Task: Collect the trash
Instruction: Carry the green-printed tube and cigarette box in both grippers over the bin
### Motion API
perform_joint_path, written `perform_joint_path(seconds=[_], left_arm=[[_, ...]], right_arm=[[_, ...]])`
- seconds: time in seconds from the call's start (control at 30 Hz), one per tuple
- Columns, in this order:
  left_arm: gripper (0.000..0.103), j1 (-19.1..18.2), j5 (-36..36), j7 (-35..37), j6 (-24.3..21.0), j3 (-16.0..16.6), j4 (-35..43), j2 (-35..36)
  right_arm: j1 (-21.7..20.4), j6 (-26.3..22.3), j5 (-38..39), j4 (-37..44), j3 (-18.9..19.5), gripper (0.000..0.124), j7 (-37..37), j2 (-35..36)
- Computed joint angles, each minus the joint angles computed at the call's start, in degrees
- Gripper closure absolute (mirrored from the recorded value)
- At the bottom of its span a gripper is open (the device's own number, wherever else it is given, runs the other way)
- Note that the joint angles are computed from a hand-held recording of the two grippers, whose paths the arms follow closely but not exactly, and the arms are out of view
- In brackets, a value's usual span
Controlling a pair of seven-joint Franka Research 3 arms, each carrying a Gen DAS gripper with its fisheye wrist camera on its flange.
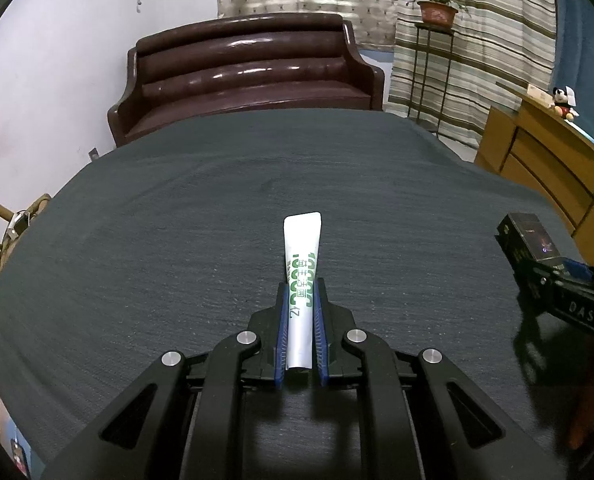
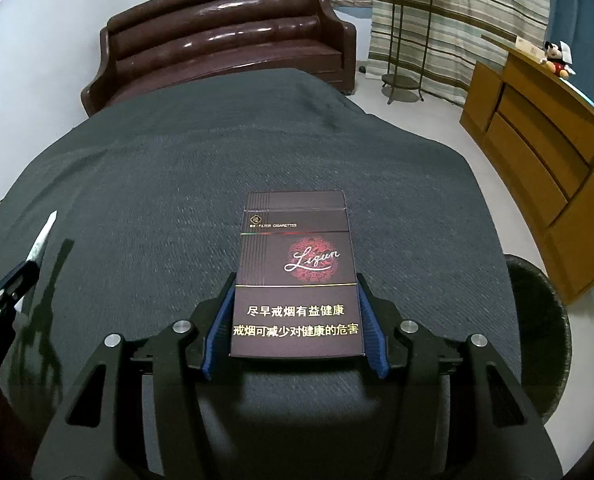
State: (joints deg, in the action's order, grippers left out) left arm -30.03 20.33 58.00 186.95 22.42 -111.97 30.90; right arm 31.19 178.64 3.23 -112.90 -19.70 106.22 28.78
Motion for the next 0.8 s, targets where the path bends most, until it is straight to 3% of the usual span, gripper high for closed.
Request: perform_joint_path(seconds=[0.37, 0.8], left_arm=[[0.090, -2.63, -1.00, 1.21, 1.20, 0.86, -1.98, -1.21], [0.090, -8.22, -5.26, 6.27, 2.49, 0.86, -3.48, -2.71]], right_arm=[[1.40, 6.03, 4.06, -7.06, -1.35, 0.071, -3.44, -3.53], [-2.35, 13.03, 13.25, -15.98, 0.88, 0.071, -12.45, -9.61]])
